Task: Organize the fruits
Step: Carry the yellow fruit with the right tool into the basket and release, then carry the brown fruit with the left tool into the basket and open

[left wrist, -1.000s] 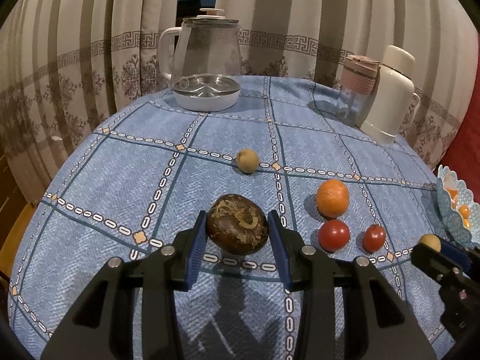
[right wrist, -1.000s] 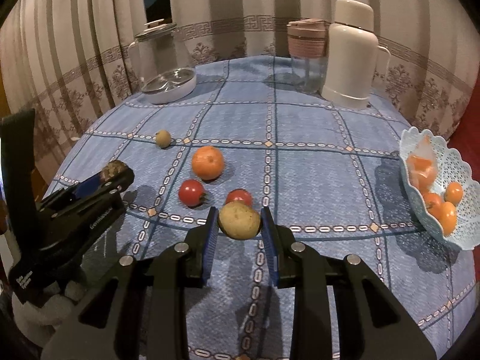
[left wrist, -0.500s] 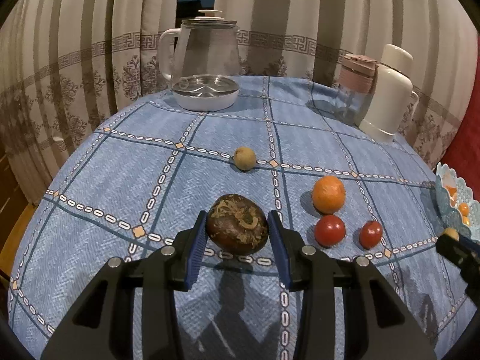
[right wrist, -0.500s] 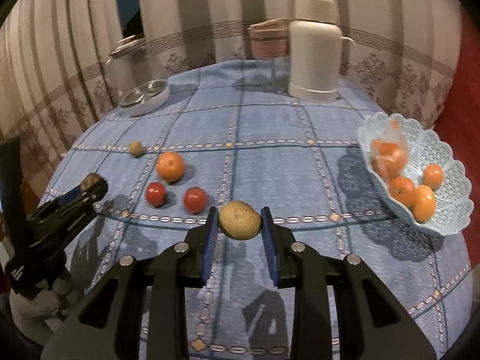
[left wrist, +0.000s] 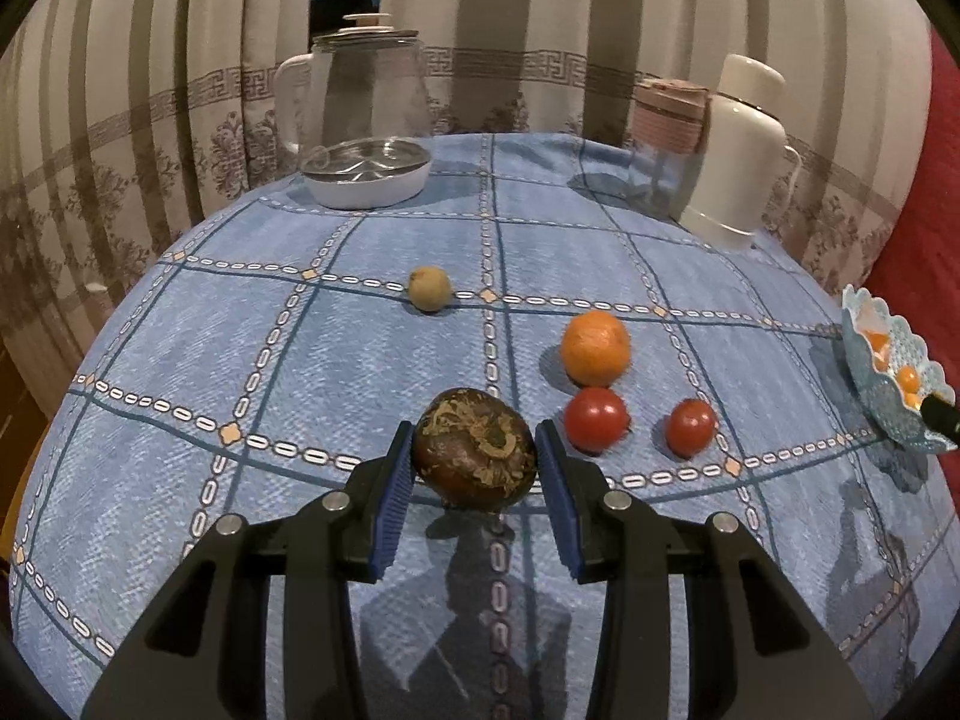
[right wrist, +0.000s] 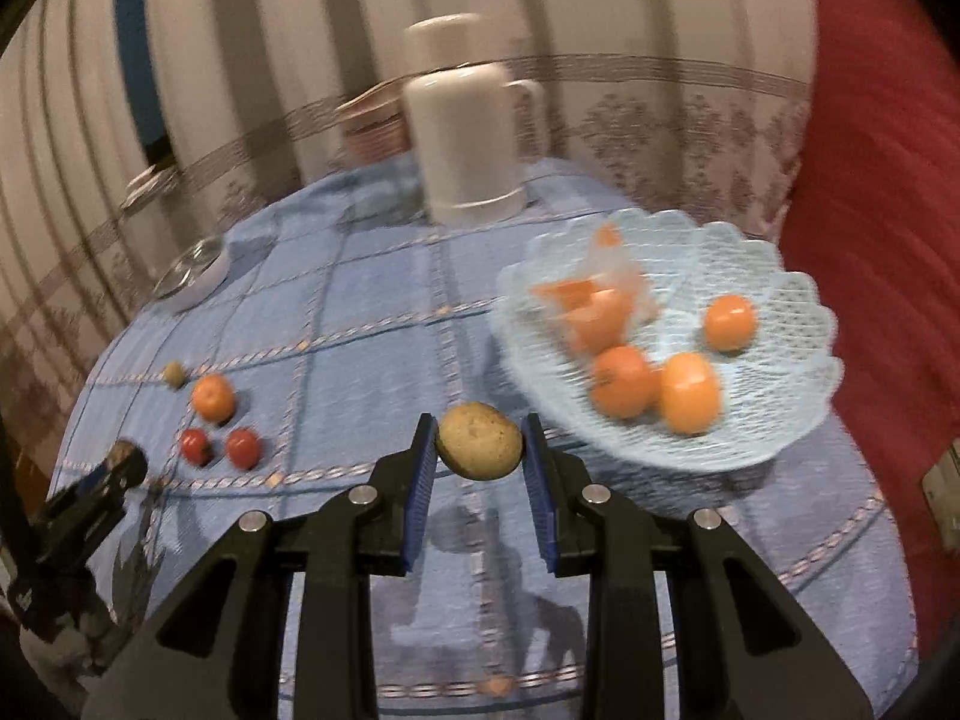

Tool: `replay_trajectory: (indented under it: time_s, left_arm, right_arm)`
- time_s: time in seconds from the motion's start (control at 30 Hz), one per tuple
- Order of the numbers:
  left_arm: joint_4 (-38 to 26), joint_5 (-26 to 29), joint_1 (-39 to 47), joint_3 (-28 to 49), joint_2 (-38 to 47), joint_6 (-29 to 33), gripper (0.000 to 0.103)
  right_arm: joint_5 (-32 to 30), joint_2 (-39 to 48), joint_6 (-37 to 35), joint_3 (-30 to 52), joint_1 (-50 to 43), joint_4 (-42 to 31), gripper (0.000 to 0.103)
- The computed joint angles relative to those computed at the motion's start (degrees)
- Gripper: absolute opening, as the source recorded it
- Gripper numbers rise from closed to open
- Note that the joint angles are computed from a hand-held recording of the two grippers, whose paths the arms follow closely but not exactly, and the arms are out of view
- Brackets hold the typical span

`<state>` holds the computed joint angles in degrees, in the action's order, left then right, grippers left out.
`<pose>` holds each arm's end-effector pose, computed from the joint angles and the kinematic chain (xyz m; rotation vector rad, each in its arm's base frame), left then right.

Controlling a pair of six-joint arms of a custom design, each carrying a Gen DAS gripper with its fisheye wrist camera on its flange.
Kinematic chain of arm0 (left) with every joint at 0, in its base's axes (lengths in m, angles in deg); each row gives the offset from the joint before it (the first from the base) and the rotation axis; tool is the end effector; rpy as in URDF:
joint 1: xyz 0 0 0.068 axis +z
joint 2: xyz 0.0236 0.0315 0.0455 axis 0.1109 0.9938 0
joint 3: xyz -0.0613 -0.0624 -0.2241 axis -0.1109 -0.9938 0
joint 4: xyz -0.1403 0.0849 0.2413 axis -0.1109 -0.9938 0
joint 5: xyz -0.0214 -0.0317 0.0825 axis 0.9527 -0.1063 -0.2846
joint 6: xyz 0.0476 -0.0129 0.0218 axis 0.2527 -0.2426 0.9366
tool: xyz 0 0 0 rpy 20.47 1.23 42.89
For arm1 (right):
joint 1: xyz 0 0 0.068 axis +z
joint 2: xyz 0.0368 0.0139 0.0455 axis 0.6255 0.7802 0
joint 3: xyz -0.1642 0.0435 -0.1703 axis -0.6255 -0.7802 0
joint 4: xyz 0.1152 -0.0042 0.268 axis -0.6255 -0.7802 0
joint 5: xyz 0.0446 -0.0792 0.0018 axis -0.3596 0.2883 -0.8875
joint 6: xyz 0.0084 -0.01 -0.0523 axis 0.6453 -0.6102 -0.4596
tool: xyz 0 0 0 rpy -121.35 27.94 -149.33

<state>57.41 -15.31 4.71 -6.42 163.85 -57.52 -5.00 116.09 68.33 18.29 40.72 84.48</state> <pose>0.2816 -0.0062 0.0616 -0.1271 2.2538 -0.0186 0.2711 0.0100 0.1283 0.1981 2.2779 0.1474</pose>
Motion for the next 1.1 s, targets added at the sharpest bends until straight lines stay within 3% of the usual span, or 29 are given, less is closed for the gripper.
replay_trajectory:
  time_s: [0.27,0.6,0.63,0.73,1.1]
  left_arm:
    - [-1.9,-2.2,-4.5,-0.3,-1.7,-1.0,0.041]
    - [-4.0,-5.3,-10.0,0.3,-3.6,-1.8,0.041]
    - [-4.2,-5.5,-10.4,0.4,-3.7,-1.9,0.041]
    - [-5.1,-5.8,-11.7,0.9,-3.8,-2.3,0.041]
    - [-7.6,-6.9,-17.8,5.3,-2.0,-3.2,0.041]
  right_arm:
    - [-4.3,0.0,-2.9,1.3,-10.4,0.1,0.029]
    - [-7.3,8.7,-5.5,5.3,-16.9,3.0,0.030]
    - [-7.9,9.3,-5.3,5.6,-17.4,3.2,0.032]
    - [-8.3,8.5,-4.2,4.5,-18.7,4.8,0.060]
    - [-11.4,5.8,-4.5,1.3,-24.1,6.5,0.062]
